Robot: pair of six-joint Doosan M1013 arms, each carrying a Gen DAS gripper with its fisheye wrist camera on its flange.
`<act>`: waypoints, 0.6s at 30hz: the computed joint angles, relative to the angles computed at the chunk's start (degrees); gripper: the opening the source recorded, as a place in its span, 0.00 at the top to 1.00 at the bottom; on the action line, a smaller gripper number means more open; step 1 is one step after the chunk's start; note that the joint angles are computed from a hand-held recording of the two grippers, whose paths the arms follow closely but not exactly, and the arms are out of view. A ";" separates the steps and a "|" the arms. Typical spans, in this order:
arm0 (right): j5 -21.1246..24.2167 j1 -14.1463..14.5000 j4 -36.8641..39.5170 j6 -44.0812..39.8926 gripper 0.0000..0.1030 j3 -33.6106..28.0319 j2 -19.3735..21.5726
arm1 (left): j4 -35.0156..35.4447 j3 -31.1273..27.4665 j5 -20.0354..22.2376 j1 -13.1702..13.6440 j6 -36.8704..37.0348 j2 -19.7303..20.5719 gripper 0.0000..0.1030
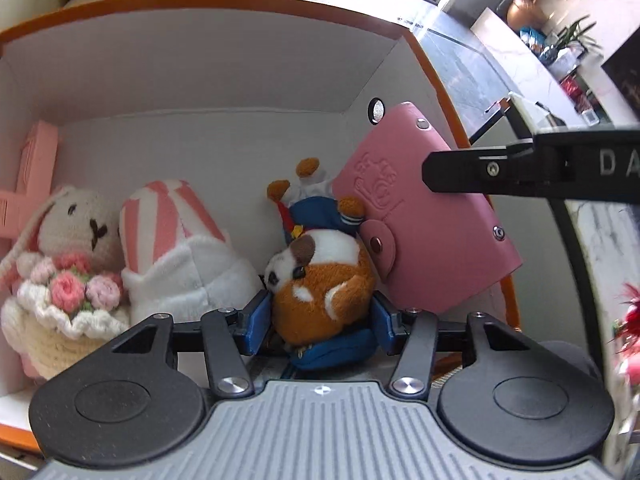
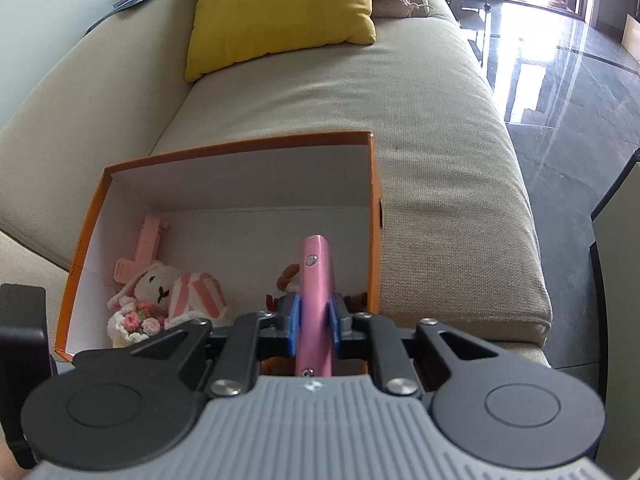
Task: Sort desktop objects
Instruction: 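Lower the duck plush and pink wallet into the shoebox with both grippers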
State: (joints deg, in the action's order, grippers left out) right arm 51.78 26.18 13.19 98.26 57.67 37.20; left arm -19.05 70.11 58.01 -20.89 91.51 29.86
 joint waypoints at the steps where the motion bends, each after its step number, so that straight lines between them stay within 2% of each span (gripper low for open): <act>1: 0.32 0.09 -0.74 -0.09 0.84 -0.20 0.10 | -1.05 0.12 0.32 0.33 0.02 -0.11 0.40; 4: 1.24 0.25 -1.98 0.09 0.84 -0.35 0.18 | -3.27 1.22 -0.13 1.13 0.76 -0.97 0.41; 5: 1.37 0.22 -2.05 0.38 0.84 -0.28 0.13 | -3.97 1.62 -0.47 1.29 1.57 -1.26 0.47; 8: 2.53 0.62 -4.75 3.01 0.84 -0.82 0.26 | -3.88 1.80 -0.98 1.32 2.62 -1.31 0.51; 11: 5.03 1.39 -7.41 4.51 0.84 -2.13 0.91 | -3.19 1.39 -1.12 0.98 2.06 -1.09 0.52; 17: 11.50 1.76 -5.97 4.87 0.84 -5.91 3.68 | -4.86 1.60 -1.48 0.87 0.91 -0.89 0.53; 18: 12.10 1.98 -6.82 5.68 0.84 -6.33 4.09 | -5.46 1.51 -1.35 0.98 0.91 -0.77 0.56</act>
